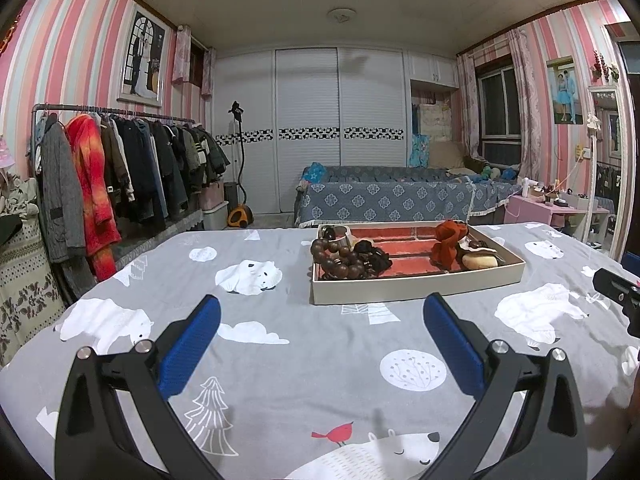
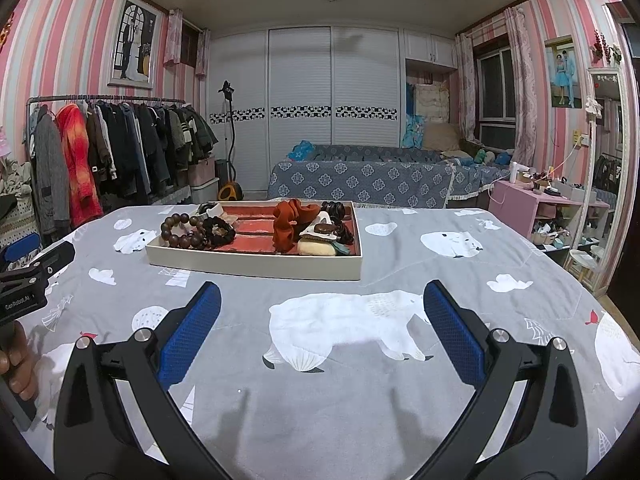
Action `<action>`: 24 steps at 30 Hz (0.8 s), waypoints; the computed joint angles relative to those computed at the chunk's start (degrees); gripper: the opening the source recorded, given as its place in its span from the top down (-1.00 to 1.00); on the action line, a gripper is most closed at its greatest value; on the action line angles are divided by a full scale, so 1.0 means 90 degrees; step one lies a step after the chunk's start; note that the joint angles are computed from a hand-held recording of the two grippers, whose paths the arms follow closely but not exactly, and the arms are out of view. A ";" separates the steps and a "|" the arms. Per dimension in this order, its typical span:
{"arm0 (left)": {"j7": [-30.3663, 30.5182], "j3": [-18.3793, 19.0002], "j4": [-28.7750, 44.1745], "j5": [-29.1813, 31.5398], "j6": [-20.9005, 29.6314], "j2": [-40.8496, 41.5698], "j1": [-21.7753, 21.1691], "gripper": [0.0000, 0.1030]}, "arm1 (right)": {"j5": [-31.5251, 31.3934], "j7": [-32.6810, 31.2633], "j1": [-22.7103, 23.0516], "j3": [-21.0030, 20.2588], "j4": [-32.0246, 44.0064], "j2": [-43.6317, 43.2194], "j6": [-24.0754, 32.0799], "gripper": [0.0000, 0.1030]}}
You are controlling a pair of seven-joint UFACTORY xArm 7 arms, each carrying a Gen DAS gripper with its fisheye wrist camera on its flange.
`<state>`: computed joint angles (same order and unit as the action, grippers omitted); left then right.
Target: Organize jewelry
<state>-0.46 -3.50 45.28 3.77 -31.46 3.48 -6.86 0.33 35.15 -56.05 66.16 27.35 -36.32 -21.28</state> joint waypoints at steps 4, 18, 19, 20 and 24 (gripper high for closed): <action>-0.0019 0.0001 0.0034 -0.0010 0.0058 0.0006 0.0004 -0.92 | 0.0010 -0.0002 0.0002 0.0000 0.0000 -0.0004 -0.0001 -0.92; -0.0002 0.0002 0.0013 -0.0057 0.0079 -0.0025 -0.0001 -0.92 | 0.0051 -0.0045 0.0037 -0.0045 -0.0022 0.0028 -0.0006 -0.92; -0.0003 0.0003 0.0011 -0.0054 0.0088 -0.0028 0.0000 -0.92 | 0.0053 -0.0049 0.0036 -0.0044 -0.0019 0.0029 -0.0001 -0.92; -0.0007 0.0003 0.0008 -0.0053 0.0083 -0.0029 0.0001 -0.92 | 0.0054 -0.0051 0.0036 -0.0044 -0.0019 0.0029 -0.0001 -0.92; -0.0016 0.0004 0.0023 -0.0066 0.0087 -0.0019 0.0003 -0.92 | 0.0042 -0.0057 0.0025 -0.0038 -0.0006 0.0025 0.0027 -0.92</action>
